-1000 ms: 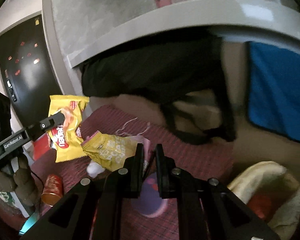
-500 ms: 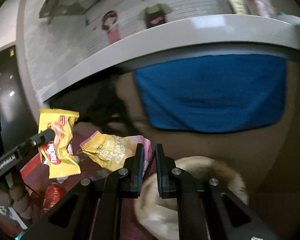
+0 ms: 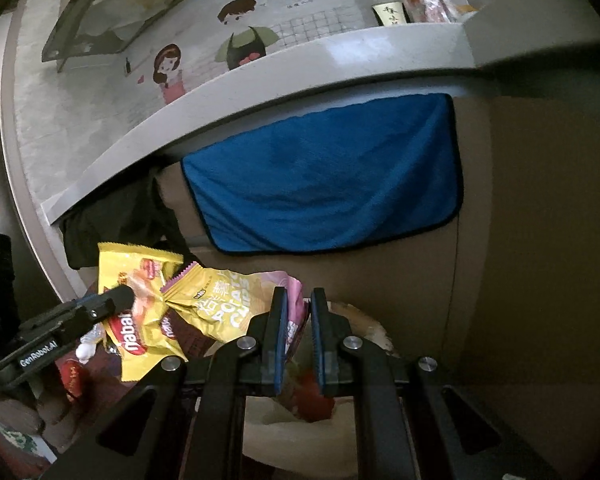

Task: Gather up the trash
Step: 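Carry both yellow wrappers over the bin and open both tools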

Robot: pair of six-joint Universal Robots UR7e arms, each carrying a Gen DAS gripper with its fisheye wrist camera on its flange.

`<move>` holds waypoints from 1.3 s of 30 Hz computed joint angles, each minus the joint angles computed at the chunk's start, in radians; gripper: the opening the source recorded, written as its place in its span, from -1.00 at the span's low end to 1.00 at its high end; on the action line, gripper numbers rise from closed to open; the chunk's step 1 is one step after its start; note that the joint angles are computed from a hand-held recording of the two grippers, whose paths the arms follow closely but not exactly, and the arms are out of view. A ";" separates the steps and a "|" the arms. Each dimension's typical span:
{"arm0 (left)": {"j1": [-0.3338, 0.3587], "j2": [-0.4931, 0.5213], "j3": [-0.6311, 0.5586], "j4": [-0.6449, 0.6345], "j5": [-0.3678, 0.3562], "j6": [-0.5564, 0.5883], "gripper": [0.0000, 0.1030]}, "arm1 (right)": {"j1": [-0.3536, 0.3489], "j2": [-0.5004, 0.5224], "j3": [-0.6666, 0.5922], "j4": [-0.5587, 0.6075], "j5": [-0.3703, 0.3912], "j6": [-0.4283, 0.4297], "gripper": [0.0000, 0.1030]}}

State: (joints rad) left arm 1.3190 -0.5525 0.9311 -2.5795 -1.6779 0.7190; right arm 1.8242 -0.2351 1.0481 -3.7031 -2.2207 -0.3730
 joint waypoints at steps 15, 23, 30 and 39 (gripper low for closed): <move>0.011 0.093 -0.113 0.060 0.059 -0.029 -0.75 | -0.045 0.020 -0.042 0.081 0.050 0.043 -0.80; 0.019 0.164 -0.226 0.146 0.079 -0.033 -0.75 | -0.071 0.034 -0.079 0.148 0.051 0.084 -0.80; 0.041 0.291 -0.501 0.431 0.030 -0.065 -0.02 | -0.086 0.051 -0.106 0.180 0.025 0.121 -0.22; 0.053 0.232 -0.466 0.374 0.046 -0.143 0.05 | -0.056 0.060 -0.092 0.148 -0.019 0.113 0.04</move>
